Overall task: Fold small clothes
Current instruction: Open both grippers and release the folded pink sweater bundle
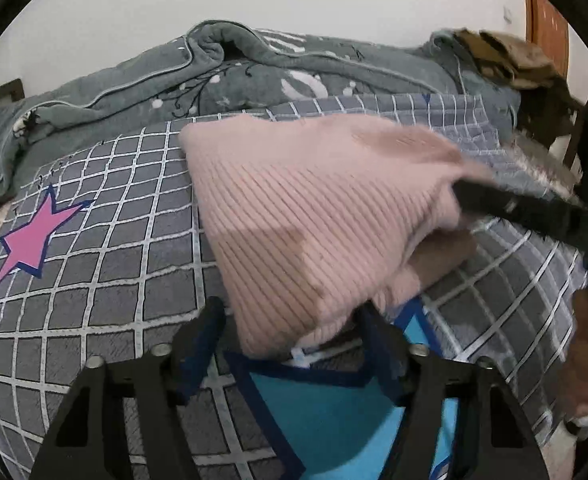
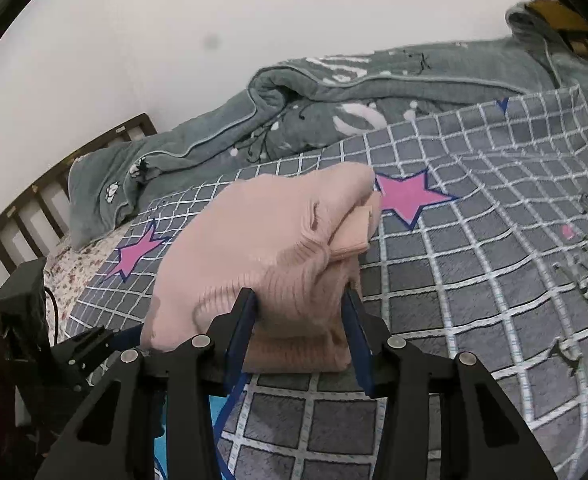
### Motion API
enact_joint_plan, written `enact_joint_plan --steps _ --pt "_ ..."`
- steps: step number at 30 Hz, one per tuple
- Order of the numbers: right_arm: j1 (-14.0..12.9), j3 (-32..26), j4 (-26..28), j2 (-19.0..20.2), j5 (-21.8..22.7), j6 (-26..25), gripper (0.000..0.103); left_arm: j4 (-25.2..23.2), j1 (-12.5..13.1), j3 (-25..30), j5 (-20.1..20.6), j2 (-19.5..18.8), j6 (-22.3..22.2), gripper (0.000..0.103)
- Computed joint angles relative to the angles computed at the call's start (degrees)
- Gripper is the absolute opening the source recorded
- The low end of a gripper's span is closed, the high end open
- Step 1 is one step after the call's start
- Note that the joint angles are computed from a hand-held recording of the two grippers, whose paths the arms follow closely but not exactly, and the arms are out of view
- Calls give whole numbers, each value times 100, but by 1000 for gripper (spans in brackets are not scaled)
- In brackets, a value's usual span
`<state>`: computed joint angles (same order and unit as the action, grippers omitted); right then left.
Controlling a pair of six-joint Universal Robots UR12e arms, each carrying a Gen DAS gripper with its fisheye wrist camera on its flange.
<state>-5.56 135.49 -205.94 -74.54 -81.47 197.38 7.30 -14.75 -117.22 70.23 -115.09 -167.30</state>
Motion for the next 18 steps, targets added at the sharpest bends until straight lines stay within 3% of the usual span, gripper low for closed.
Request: enact_joint_plan --steps 2,3,4,8,9,11,14,18 --pt "-19 -64 117 47 110 21 37 148 98 -41 -233 10 -206 28" --pt "-29 -93 172 65 152 41 26 314 174 -74 -335 10 -358 24" --pt "-46 -100 165 76 232 45 7 373 226 -82 -449 1 -436 20" --pt "-60 97 -863 164 247 126 6 115 446 -38 -918 -13 -704 18" --pt "-57 124 -910 171 253 113 6 13 477 -19 -1041 -17 -714 18" --pt "-28 130 -848 215 142 89 6 -95 491 -3 -1132 -20 -669 20" --pt "-64 77 -282 273 209 138 7 -388 466 26 -1124 29 -413 26" --pt "-130 128 -187 158 351 6 14 -407 612 -79 -1604 146 -176 29"
